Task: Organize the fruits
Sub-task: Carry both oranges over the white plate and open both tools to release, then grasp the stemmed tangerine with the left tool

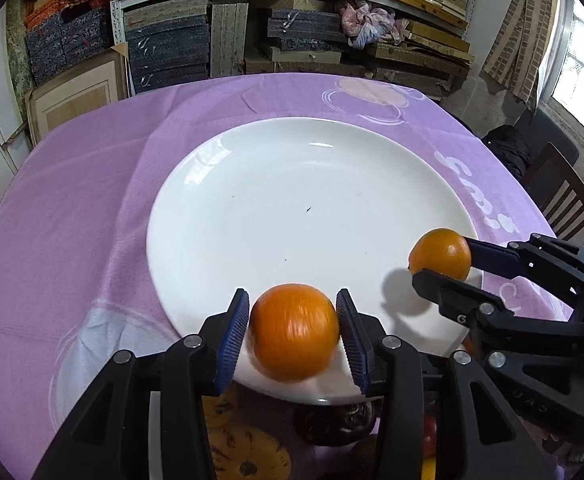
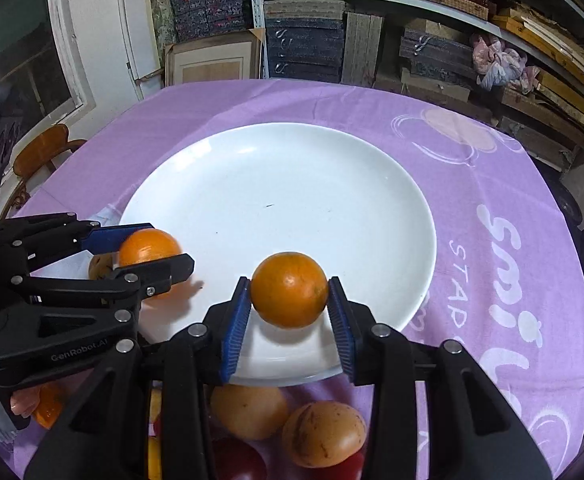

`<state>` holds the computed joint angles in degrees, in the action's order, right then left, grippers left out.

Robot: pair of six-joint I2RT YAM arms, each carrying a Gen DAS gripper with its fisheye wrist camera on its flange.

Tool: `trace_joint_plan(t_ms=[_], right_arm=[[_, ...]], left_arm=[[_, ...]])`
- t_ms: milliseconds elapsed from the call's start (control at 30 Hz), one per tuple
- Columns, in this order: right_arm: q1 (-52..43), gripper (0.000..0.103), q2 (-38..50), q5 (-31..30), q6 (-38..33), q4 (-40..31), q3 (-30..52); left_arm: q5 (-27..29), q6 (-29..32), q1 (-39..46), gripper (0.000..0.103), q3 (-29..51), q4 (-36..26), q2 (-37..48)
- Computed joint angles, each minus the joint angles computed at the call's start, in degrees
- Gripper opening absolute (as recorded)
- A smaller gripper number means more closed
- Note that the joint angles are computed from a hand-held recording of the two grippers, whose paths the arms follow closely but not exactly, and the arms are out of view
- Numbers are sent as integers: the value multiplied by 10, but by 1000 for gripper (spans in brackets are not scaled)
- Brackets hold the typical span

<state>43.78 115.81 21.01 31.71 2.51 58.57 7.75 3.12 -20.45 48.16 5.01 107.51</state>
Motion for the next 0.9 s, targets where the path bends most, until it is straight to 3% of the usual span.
trace_joint_plan(t_ms=[100, 200, 300, 367, 433, 567, 667, 767, 900], right_arm=[[0, 39, 20, 0, 2, -4, 15], [6, 42, 1, 22, 7, 6, -5], [33, 60, -70, 72, 27, 22, -62], [74, 81, -137, 137, 46, 31, -116], [134, 99, -206, 220, 80, 31, -171], [256, 99, -280, 354, 172, -35, -239], [331, 99, -264, 418, 333, -128, -258], [368, 99, -234, 426, 471, -139, -295], [366, 99, -262, 417, 480, -84, -345]], left_arm=[[-8, -10, -3, 48, 13, -3, 6], [-10, -18, 8, 67, 8, -2, -7], [8, -20, 34, 72, -26, -1, -59], [13, -14, 50, 76, -57, -10, -108], [11, -1, 73, 89, -114, -11, -183], [15, 26, 119, 97, -247, -11, -344], [42, 39, 148, 97, -323, -37, -428], [58, 47, 168, 97, -400, -32, -491], [74, 62, 202, 97, -472, -74, -601]])
